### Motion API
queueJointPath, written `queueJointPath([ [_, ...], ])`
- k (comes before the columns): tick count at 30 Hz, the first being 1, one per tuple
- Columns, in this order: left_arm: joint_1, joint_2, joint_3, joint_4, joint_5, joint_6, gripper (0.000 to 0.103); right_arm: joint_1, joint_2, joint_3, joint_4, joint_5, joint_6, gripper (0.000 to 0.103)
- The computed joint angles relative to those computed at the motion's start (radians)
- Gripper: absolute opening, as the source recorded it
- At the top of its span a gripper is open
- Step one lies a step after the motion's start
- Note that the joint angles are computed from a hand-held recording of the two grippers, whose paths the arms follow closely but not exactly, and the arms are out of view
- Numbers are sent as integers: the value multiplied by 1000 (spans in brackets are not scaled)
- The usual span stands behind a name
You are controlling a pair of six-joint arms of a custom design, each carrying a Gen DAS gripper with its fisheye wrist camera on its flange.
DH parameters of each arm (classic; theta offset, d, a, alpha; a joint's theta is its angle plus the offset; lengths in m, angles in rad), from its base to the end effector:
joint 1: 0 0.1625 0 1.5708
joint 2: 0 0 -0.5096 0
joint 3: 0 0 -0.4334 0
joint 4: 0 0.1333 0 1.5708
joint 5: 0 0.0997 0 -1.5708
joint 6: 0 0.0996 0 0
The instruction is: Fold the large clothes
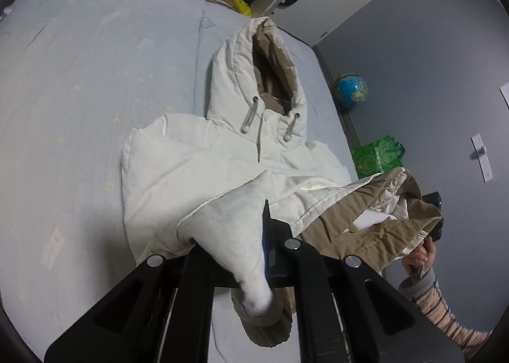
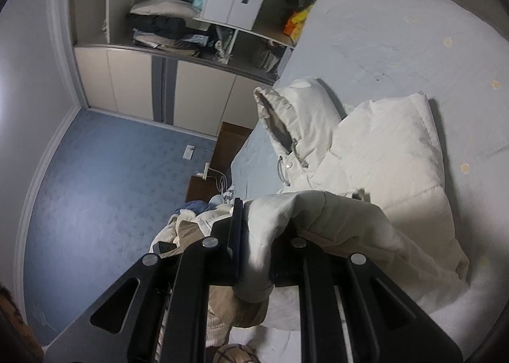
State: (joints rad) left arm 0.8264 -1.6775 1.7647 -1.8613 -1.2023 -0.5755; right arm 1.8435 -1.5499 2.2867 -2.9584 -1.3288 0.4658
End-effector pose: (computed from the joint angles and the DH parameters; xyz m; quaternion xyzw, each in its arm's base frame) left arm -0.2102 -0.4779 0.5606 0.0640 0.9761 -0.1906 0.0828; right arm 0.2778 -0.4099 0.3642 0.0523 0.9399 -0.2547 0.2212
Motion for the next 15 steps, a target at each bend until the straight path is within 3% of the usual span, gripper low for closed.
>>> queueJointPath([
  [3,49,30,-8,-36,-16,-10,12,-28,43,-6,-38,8,34,11],
  [8,130,85,-29,-61,-43,-64,25,-63,127,-27,-53,-75,154,13],
  [12,162,116,-54,-39,-39,-107,32,-79,169,-39,-20,-142,229,15],
  [15,175,110,-58,-51,-62,-106,36,-96,176,-35,-29,-129,260,16],
])
